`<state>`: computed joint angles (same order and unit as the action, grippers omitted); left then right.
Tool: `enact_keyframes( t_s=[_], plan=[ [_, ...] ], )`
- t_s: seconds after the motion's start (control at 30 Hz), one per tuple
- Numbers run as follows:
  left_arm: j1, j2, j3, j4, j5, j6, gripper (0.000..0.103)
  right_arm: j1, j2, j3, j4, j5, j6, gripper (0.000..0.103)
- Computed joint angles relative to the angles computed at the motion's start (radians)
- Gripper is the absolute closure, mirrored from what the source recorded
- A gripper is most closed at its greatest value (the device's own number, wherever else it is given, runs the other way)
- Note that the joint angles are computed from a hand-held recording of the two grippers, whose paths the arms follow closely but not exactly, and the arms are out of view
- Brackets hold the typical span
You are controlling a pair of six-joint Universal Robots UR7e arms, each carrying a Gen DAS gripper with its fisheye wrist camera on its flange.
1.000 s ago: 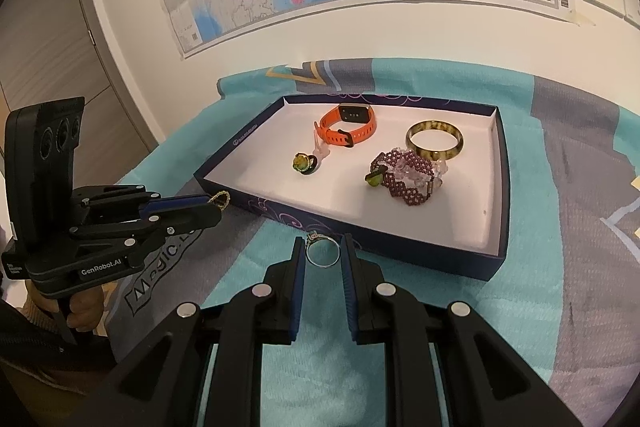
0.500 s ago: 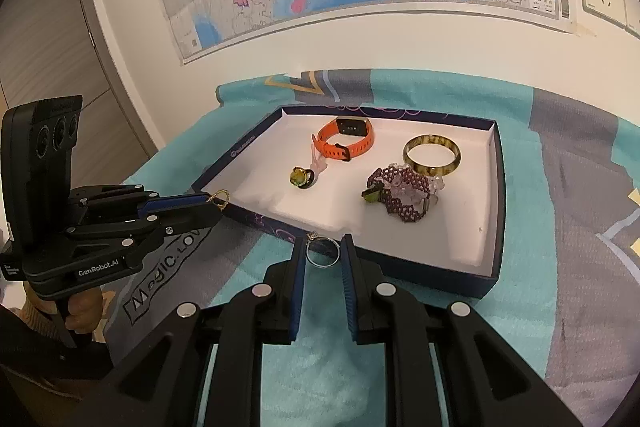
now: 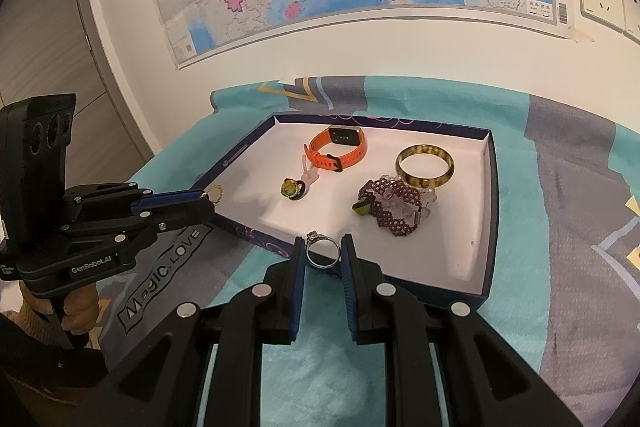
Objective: Organize jewelry
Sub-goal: 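Carry the gold charm with the left tool while the right tool carries the silver ring toward the box, then lower the gold chain charm into the box with the left tool while the right tool lowers the silver ring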
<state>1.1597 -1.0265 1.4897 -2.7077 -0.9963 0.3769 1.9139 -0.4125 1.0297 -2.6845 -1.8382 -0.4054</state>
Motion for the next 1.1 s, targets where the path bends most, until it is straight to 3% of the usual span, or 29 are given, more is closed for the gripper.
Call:
enact_keyframes(
  t_s=[1.1],
  plan=[
    [-0.001,0.058,-0.087,-0.001,0.005,0.029,0.09,-0.004,0.072,-0.139,0.054,-0.024,-0.015,0.087]
  ],
)
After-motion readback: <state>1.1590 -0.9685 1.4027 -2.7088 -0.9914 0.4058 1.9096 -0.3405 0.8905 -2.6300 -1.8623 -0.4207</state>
